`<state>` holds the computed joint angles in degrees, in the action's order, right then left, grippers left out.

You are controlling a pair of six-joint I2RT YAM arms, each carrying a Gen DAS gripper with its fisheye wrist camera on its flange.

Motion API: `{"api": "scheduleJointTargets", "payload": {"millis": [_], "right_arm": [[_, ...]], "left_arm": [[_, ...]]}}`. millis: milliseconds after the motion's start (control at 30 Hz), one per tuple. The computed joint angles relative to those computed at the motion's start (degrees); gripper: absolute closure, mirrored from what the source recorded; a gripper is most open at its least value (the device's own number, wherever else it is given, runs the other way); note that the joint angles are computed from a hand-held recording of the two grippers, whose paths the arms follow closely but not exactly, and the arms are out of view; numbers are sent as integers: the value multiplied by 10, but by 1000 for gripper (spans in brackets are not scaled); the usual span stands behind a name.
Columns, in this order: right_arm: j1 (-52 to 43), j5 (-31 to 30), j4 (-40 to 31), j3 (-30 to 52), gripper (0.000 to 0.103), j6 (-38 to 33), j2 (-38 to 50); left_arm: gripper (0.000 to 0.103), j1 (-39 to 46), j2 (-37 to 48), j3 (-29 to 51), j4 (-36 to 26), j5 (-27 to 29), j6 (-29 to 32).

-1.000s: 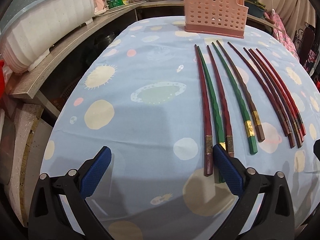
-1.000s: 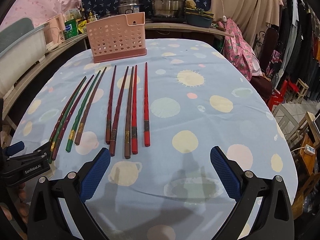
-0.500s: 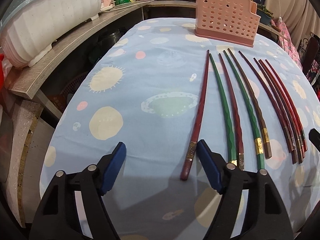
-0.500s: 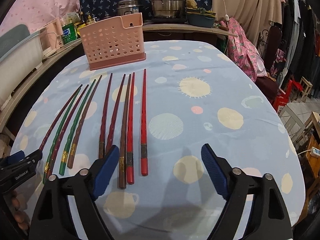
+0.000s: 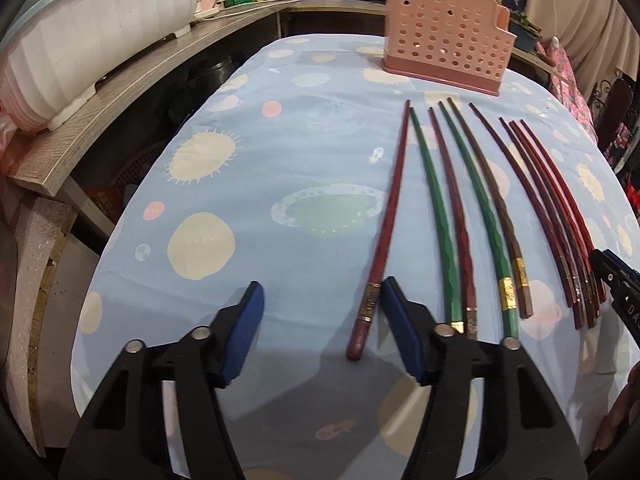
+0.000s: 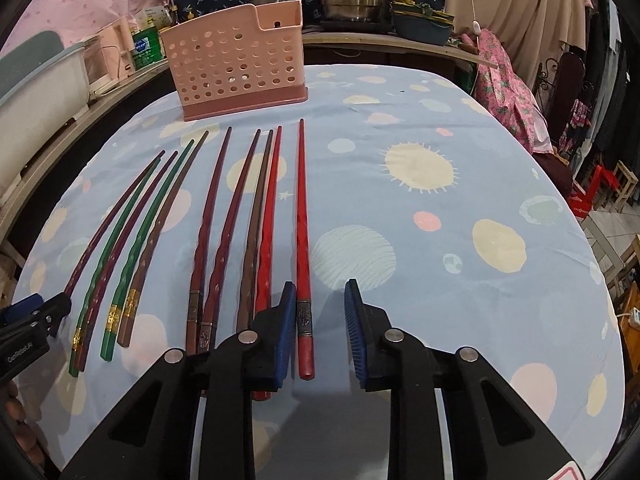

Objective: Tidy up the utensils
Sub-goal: 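Lower the right gripper onto a red chopstick and close on it, then lift the red chopstick and lower it into the pink holder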

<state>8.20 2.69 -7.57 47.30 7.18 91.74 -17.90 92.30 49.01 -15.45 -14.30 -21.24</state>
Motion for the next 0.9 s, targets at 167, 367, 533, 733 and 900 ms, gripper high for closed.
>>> {"api": "scheduleJointTargets", "payload": {"millis": [167,367,533,733,900], "right_arm": [[0,-8,-9,-7,96,-9,-13],[-11,-21,-30,-18,96,-9,-63],[-37,-49,-78,18,96,-14,-114],[-68,-69,-120,127,96,-38,-117],[-86,-103,-149,264,96,-34,-54]], "left_arm": [[88,-11,-10,-7,5,12,13],[96,7,-38,-17,-2,52,15],[96,31,-91,2,-41,71,28],[96,67,-119,97,-87,79,67],[96,91,-64,245,-119,90,93]]}}
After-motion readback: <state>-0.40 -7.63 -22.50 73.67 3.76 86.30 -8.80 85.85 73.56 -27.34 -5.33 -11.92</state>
